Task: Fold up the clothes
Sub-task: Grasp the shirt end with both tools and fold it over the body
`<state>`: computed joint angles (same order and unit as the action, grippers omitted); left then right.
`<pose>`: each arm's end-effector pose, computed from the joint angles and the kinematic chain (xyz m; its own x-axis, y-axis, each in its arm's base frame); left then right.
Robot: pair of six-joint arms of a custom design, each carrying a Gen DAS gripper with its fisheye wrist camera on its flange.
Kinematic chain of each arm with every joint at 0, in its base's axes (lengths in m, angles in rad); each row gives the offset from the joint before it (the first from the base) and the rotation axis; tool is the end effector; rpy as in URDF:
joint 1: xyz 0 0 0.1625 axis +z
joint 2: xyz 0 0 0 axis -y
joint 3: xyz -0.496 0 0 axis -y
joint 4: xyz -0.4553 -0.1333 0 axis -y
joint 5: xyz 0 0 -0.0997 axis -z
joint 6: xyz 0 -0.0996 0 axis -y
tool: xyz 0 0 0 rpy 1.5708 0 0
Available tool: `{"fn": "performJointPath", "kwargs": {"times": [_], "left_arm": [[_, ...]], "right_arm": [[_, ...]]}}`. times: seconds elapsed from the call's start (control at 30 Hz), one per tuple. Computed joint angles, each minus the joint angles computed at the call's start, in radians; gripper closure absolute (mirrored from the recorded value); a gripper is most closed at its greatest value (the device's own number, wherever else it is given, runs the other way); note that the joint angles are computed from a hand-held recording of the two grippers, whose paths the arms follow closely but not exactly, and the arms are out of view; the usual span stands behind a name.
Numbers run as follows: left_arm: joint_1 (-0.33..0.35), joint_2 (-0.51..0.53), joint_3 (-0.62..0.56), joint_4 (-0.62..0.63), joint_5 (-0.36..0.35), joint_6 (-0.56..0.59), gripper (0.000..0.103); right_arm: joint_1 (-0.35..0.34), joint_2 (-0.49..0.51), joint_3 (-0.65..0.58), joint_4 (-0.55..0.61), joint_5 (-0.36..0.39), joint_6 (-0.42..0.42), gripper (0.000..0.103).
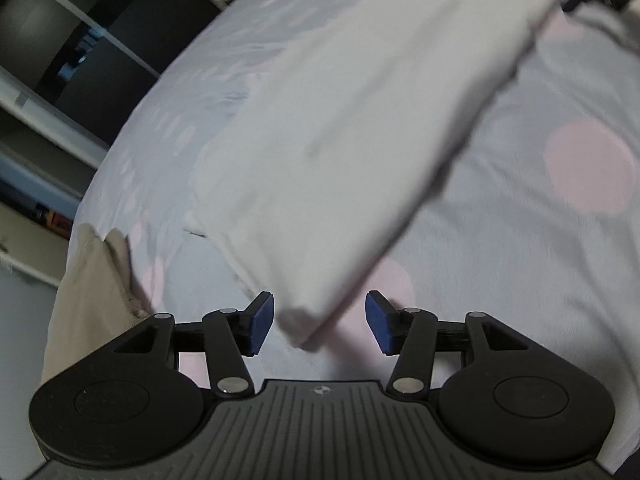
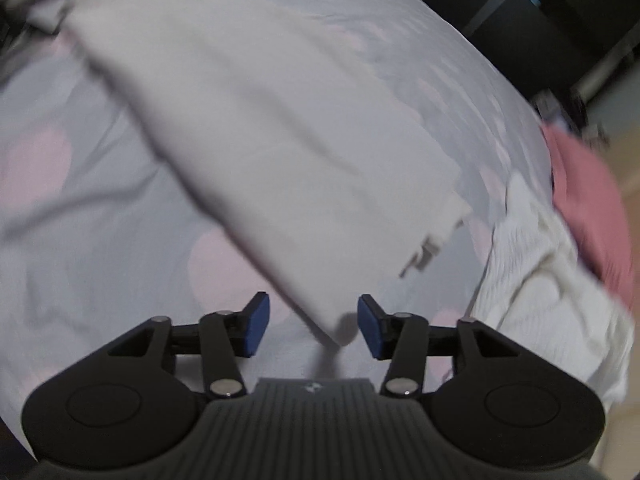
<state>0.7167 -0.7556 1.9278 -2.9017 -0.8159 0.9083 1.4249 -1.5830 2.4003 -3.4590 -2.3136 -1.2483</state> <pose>-0.3559 -0.5774 0.0271 0.2425 0.8055 -0.5408 0.8995 0.0221 0.4363 0.0045 -0.4228 0.3787 -0.2697 -0.2297 0.9351 -0.5873 0.8089 0.0293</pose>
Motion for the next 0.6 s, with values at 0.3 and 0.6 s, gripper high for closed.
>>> {"fn": "performJointPath", "kwargs": {"times": [0.3, 0.6], "left_arm": [[0.001, 0.098, 0.043, -0.365, 0.041, 0.371, 0.043], [0.003, 0.174, 0.039, -0.597, 0.022, 0.631, 0.059]], "right_arm": [[-0.049, 0.186, 0.009, -0.452, 0.047, -0.533, 0.052], [-0.081, 0.235, -0.018, -0.519, 0.117, -0.686, 0.088]]}}
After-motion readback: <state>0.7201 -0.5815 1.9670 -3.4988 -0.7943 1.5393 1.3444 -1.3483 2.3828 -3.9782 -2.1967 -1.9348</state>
